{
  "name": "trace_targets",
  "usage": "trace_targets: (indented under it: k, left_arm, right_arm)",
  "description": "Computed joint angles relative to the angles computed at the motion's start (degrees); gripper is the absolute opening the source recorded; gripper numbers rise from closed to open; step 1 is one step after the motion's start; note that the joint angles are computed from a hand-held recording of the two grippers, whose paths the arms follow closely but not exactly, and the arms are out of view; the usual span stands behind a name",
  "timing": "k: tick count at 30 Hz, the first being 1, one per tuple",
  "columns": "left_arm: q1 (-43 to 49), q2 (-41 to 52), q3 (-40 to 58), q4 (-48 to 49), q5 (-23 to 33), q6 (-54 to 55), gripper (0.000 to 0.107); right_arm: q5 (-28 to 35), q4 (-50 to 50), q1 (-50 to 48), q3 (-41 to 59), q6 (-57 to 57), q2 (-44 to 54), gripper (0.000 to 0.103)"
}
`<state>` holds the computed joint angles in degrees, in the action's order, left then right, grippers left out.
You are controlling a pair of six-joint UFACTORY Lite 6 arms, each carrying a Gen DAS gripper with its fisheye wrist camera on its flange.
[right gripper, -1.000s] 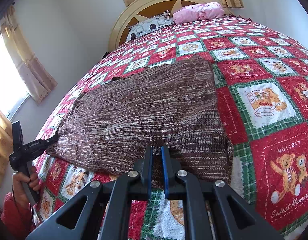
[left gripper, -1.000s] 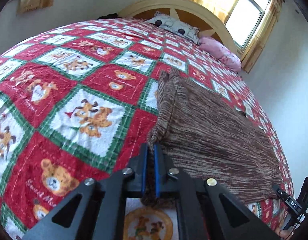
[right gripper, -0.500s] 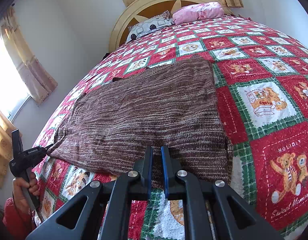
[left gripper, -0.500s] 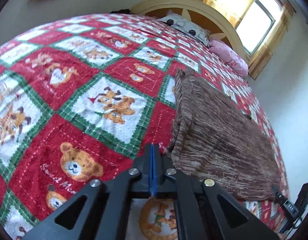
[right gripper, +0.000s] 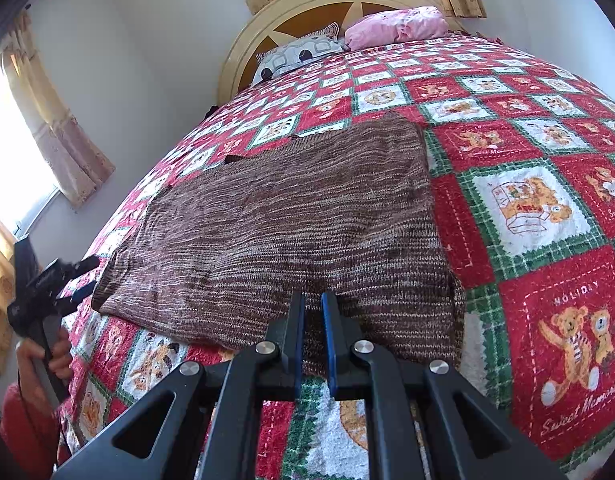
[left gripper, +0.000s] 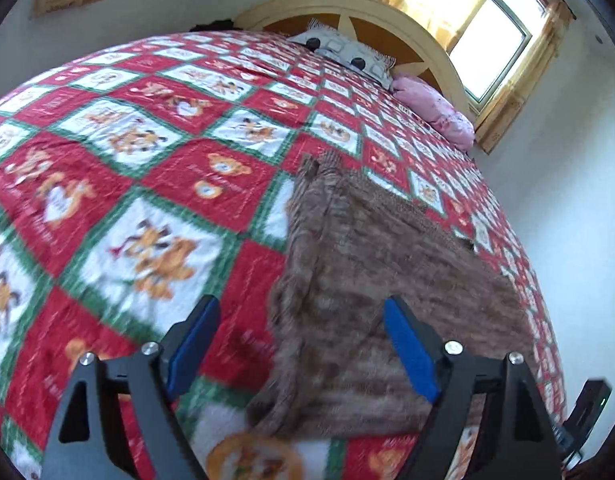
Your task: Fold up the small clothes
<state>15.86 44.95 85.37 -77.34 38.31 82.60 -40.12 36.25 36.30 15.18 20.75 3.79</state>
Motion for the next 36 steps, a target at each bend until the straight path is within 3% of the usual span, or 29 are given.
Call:
trace_targets:
  k: [4, 6, 7, 9, 10, 12, 15, 18, 21, 27, 30, 33, 35, 36]
  left_arm:
    - [-3.23, 5.67, 7.23, 6.32, -0.70, -9.64, 0.085]
    - [-4.49, 4.43, 4.69, 2.27, -2.82, -5.54, 0.079]
    - [-4.78, 4.30, 3.82, 0.66, -2.37, -3.15, 0.063]
    - [-5.32, 3.27, 1.77, -1.12, -3.96, -0.86, 0.047]
    - [-4.91, 3.69, 2.13, -0.85, -2.65, -0.92, 0.029]
    - [-3.36, 5.69, 4.29, 0.62, 1.92, -3.39, 0.026]
    - [-2.56, 6.16, 4.93, 0.89, 3.80, -4.30, 0.026]
    - [-2.87, 5.05, 3.40, -0.19, 2.92, -2.19, 0.026]
    - [-3.19, 5.26, 3.12, -1.86, 2.21, -1.83, 0.031]
    - [-3.18, 6.00, 3.65, -2.93, 2.24, -1.54, 0.034]
    - [-3.12, 6.36, 3.75, -3.58, 2.61, -0.75, 0.037]
    - [-3.11, 7.57, 5.14, -4.04, 4.25, -0.90, 0.048]
    - [-3.75, 7.63, 5.41, -4.77, 4.93, -0.26, 0.066]
    - [-4.28, 7.36, 5.16, -5.10, 4.42, 0.45, 0.069]
  right_arm:
    - [-0.61, -2.08, -0.62, -0.55, 2.18, 0.03, 0.009]
    - [-0.88, -2.91, -0.88, -0.64, 3.04, 0.22, 0.009]
    - [-1.19, -3.38, -1.06, -0.99, 3.48, 0.22, 0.009]
    - [-1.32, -3.15, -0.82, -0.91, 3.59, 0.38, 0.009]
    - [-1.31, -3.10, -0.79, -0.88, 3.56, 0.40, 0.009]
    - [-1.34, -3.12, -0.83, -0.94, 3.50, 0.36, 0.009]
    - [-0.40, 1.40, 0.77, -0.15, -0.15, 0.03, 0.008]
    - [2.40, 15.15, 4.77, 4.37, -14.04, -1.02, 0.008]
    - [4.29, 13.30, 3.85, 11.30, -16.97, -0.32, 0.008]
    - [14.28, 13.49, -0.43, 41.55, -27.21, 22.51, 0.008]
    - [19.30, 26.15, -1.23, 55.56, -39.35, 34.72, 0.008]
    - [16.94, 40.06, 0.54, 60.68, -52.73, 39.03, 0.008]
    - [16.26, 39.41, 0.88, 60.14, -52.09, 38.84, 0.008]
    - [16.44, 36.86, 0.66, 59.15, -49.19, 38.31, 0.008]
